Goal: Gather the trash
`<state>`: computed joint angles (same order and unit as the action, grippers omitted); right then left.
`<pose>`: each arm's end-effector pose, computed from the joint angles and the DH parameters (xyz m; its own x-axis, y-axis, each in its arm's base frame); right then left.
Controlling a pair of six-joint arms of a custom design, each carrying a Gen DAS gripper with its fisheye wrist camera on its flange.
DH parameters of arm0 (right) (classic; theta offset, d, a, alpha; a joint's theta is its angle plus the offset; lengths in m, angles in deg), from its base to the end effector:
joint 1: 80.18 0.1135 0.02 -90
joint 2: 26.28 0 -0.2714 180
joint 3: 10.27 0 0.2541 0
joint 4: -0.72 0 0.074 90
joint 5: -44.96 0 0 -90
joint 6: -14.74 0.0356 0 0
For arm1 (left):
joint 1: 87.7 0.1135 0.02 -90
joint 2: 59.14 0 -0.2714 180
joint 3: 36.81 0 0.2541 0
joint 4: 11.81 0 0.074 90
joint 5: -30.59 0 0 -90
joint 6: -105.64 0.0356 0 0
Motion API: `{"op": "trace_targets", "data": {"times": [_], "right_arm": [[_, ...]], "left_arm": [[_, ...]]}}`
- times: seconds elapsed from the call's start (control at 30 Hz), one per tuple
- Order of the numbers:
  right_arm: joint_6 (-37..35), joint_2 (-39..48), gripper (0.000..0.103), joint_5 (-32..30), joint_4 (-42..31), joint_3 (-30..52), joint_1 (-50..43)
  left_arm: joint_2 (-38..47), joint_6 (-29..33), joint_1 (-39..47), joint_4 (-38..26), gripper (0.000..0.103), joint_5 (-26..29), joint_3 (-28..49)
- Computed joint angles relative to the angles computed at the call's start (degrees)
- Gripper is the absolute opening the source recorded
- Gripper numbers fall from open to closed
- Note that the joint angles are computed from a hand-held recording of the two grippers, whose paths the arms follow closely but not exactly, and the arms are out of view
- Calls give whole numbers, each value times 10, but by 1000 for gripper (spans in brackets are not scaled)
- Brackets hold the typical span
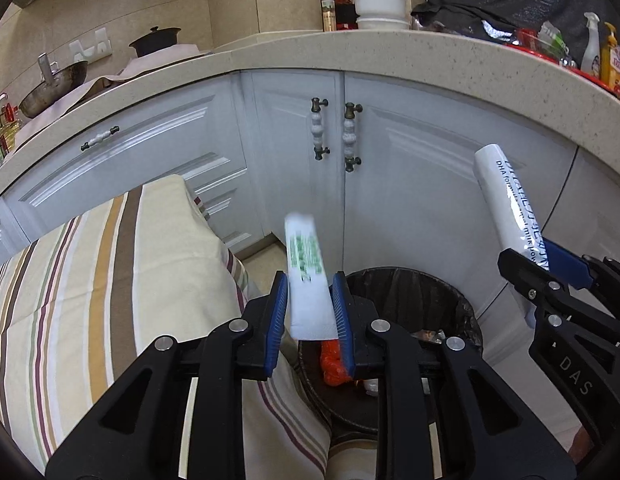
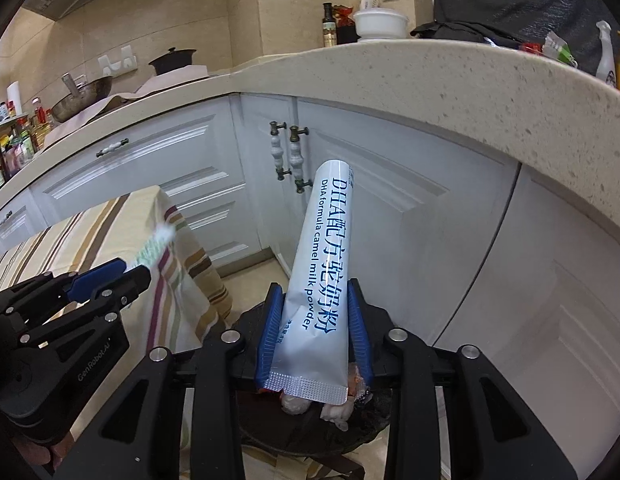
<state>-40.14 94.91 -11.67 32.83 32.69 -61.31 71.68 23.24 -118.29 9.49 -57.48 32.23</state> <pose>0.2753 0.0734 0.0221 -0.5057 0.3349 -0.7950 0.4665 0.8814 0.0745 0.3445 -0.2051 0.0239 -0.4837 0.4395 -0.7568 0.5999 0.7962 0.0789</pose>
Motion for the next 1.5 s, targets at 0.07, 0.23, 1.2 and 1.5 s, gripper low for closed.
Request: {"op": "trace_targets", "data": {"times": [0.07,0.23,1.2,1.5], "right_arm": [[0,7,44,-3,4,1,-10],[2,-4,47,7,9,-8,-14],[66,-139,66,178,-177,31,172],[123,-149,67,228,-263,57,229]], "left_arm": [[9,-2,-3,-17,49,-3,16],[3,0,-2,-10,57,1,10],[-204,26,152,134,81,98,-203],[-225,33,204,148,82,147,-233]]}}
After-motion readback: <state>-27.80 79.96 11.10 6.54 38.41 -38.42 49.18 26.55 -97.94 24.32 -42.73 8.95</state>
